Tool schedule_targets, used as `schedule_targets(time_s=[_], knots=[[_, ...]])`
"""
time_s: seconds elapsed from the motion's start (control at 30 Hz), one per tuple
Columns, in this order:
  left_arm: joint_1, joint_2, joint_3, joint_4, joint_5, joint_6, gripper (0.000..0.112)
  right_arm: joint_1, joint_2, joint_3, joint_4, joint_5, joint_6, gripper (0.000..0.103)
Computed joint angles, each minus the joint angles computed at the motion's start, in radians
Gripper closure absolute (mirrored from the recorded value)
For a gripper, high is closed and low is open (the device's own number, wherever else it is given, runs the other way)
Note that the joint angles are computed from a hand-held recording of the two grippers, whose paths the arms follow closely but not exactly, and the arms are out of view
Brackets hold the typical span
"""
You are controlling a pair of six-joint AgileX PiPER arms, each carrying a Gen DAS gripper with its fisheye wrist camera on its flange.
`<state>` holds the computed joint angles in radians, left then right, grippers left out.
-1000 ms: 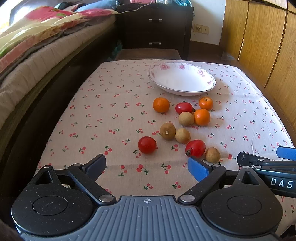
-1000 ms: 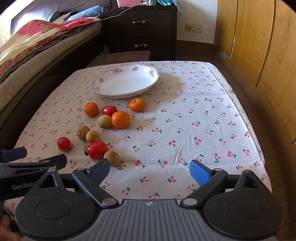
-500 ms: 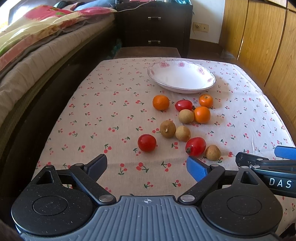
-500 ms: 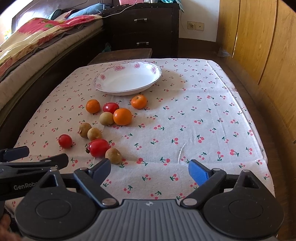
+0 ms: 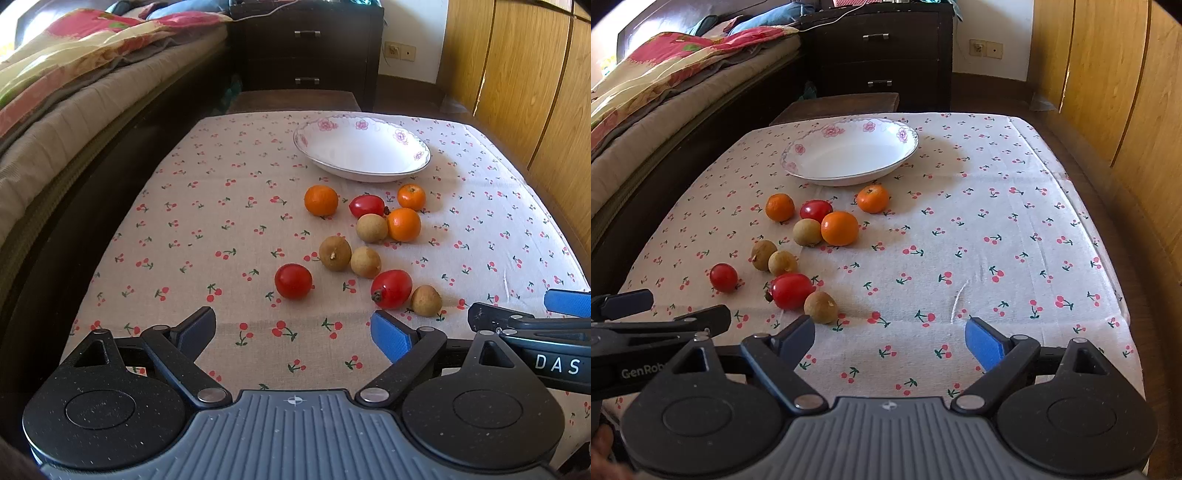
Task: Organize fruits
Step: 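Move both grippers toward the cluster of fruit on the sheet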
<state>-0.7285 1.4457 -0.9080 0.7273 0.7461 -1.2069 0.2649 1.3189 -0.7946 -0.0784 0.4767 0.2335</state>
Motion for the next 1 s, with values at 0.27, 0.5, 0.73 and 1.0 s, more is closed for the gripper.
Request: schedule_targets(time_s=[0.27,0.5,0.73,1.0], knots=[[0.027,0.004,0.011,-0.029,-0.022,0.035,0.019,-0.01,0.025,0.0,0.088,-0.016,-0.117,0.018],[0.05,-0.033,0.051,-0.038,-0.058,0.078,0.019,-0.009,0.045,-0.009,0.151,-0.048,-0.28,0.02],[0.102,-0.059,0.081,-0.093,-0.123,0.136,0.018,-0.02,0.114,-0.051,0.322,-0.042,-0.495,0.032],[0.123,-0.055,0.09,-0.123,-0.152,0.187,0.017,-0.028,0.192,-0.091,0.451,-0.034,-0.689,0.04]])
